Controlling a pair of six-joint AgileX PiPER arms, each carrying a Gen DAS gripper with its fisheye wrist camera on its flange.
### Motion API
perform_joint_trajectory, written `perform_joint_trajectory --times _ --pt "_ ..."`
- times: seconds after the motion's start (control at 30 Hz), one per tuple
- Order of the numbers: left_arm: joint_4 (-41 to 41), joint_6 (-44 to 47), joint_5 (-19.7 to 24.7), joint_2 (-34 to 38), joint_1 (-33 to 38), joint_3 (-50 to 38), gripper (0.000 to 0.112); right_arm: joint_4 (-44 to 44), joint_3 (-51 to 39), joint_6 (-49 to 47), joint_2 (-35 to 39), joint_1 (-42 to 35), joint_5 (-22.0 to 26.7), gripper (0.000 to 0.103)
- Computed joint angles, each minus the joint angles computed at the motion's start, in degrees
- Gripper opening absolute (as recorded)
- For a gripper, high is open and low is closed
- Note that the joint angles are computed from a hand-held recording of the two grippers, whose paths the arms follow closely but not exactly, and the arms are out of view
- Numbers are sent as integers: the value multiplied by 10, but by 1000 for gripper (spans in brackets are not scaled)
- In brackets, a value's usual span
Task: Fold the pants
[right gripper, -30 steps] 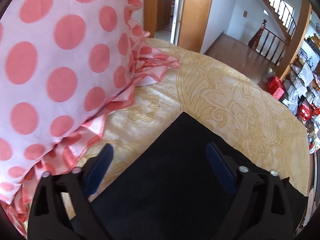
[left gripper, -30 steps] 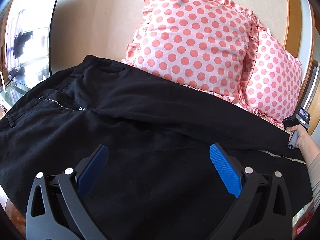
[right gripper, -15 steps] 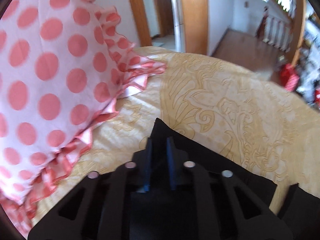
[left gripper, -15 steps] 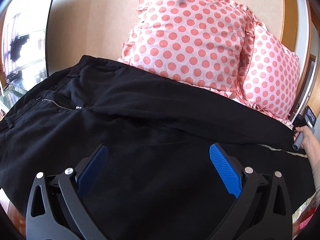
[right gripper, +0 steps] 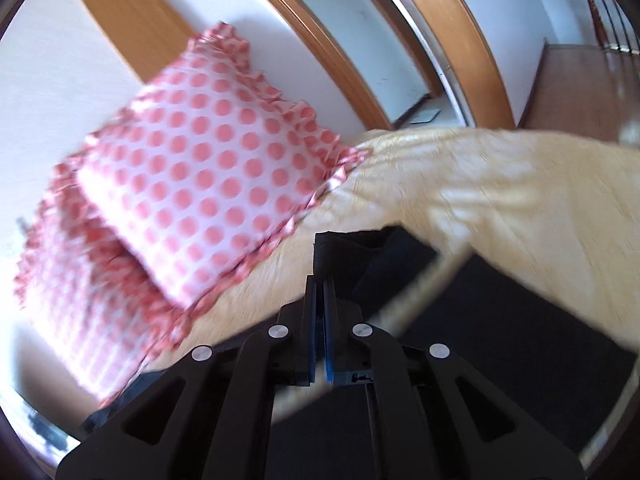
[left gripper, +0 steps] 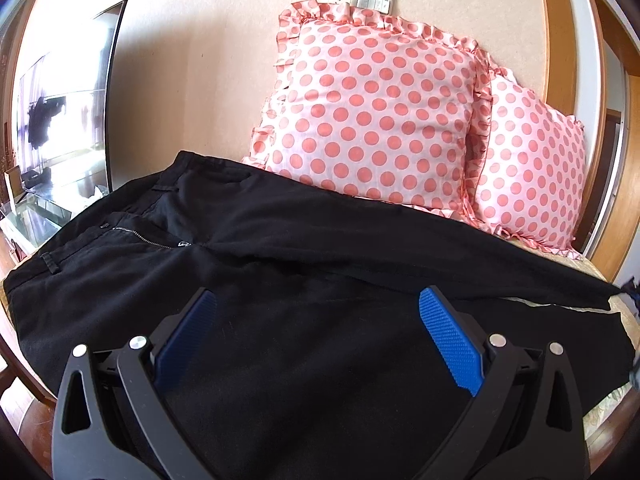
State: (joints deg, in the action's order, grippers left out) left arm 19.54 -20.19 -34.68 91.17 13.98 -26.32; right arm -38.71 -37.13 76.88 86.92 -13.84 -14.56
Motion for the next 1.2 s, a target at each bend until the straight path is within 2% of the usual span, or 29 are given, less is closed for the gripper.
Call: perform_joint_trajectory --times 0.1,0.17,0.37,0.47,0.53,0.73,0.83,0.9,0.97,1.07,1.2 --pt "-6 9 -9 -12 -3 15 101 5 85 5 -39 -13 -29 3" --pt "-6 10 -12 -18 -3 22 101 -32 99 41 -20 -34 -61 3" --pt "3 0 -5 -33 -3 32 101 -111 100 137 19 -63 -95 4" --pt "-21 25 -7 -39 -10 39 101 -143 104 179 16 -73 -105 9" --pt "-28 32 -5 -39 -12 38 101 -147 101 185 18 -74 -104 12" --pt "-44 43 7 -33 -26 32 101 -155 93 209 35 -90 -131 12" --pt "-56 57 11 -32 -36 29 101 -125 83 175 51 -89 -137 11" --pt "-39 49 14 -31 -35 24 101 -109 86 159 62 -102 -166 6" --pt "2 26 -4 -29 -21 26 101 -112 103 163 64 -134 -221 4" --pt "19 19 -24 -29 -9 29 101 -86 141 128 30 -160 -245 4" --pt "59 -16 14 -28 6 2 101 -71 198 95 -12 -192 -261 4"
